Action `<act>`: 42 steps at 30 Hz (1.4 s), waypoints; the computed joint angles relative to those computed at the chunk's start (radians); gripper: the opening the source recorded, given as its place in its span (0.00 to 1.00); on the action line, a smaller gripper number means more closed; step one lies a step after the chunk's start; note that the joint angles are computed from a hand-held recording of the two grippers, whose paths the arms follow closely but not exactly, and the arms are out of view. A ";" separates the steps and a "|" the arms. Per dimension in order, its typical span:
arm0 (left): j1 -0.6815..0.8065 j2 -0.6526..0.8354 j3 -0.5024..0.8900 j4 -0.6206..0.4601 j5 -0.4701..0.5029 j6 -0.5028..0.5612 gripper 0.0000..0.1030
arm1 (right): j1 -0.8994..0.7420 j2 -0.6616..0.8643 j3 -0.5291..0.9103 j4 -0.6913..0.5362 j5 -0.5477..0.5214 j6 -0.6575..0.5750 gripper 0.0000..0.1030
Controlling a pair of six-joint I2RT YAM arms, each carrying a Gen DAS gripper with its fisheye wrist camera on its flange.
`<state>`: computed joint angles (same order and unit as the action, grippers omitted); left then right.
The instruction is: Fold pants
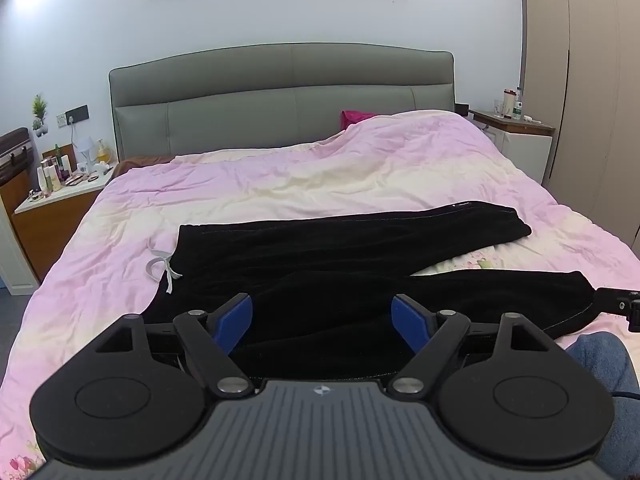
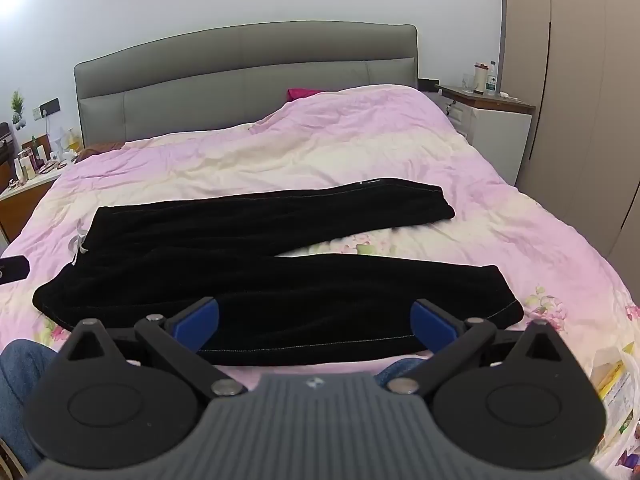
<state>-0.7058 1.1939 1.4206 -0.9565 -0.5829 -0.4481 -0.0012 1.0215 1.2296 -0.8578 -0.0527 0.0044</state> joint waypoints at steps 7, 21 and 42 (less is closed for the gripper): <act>-0.024 0.032 0.033 -0.033 -0.027 -0.022 0.90 | -0.001 -0.001 -0.001 -0.002 -0.002 -0.009 0.95; -0.028 0.035 0.030 -0.022 -0.019 -0.017 0.90 | 0.006 -0.013 0.003 -0.009 0.019 -0.008 0.95; -0.024 0.038 0.056 -0.048 0.022 -0.013 0.90 | 0.059 -0.028 0.019 -0.038 0.101 0.030 0.95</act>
<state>-0.7299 1.2318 1.4765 -1.0046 -0.5611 -0.4607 0.0581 0.9939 1.2484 -0.8959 0.0485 0.0340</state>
